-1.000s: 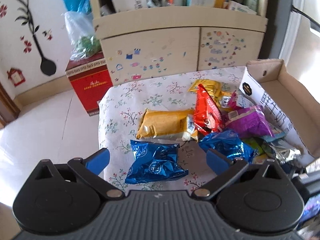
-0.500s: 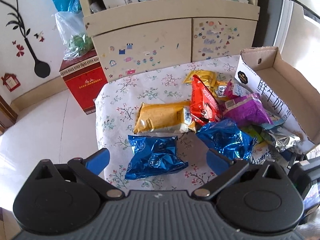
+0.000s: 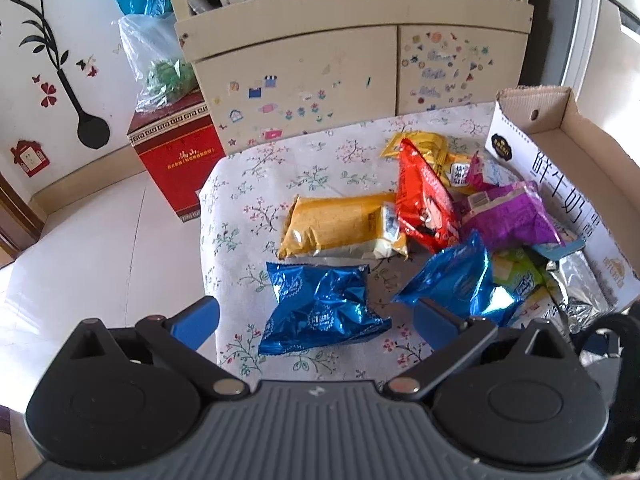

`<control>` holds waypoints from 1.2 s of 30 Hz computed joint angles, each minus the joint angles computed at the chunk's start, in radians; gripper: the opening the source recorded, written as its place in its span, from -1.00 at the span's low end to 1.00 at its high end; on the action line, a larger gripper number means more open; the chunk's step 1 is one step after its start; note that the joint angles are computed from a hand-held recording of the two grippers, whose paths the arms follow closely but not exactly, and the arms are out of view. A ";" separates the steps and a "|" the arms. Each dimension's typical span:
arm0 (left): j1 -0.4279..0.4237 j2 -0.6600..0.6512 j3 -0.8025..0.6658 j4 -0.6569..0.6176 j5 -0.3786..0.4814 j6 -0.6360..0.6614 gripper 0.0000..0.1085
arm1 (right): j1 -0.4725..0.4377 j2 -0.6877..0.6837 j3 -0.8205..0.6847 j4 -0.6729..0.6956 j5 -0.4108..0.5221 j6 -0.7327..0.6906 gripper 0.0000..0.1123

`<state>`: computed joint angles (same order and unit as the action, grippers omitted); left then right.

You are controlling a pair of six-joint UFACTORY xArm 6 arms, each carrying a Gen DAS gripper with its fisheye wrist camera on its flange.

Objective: Organize snacks
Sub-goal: 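Position the right gripper over the white Ameria wafer packet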

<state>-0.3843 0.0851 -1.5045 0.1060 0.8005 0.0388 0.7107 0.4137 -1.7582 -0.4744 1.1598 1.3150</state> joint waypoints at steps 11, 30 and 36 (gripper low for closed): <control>0.001 0.025 -0.031 0.043 0.040 -0.029 0.89 | 0.033 -0.086 0.010 0.056 0.042 -0.063 0.83; -0.015 0.153 -0.258 0.104 0.093 -0.071 0.88 | -0.013 -0.055 -0.174 -0.127 0.198 -0.074 0.83; -0.025 0.136 -0.219 0.103 0.100 -0.070 0.88 | -0.023 -0.031 -0.195 -0.059 0.207 -0.094 0.83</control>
<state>-0.4094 0.2213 -1.7231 0.2093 0.9005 -0.0317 0.6876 0.3831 -1.9537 -0.5337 1.3668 1.2213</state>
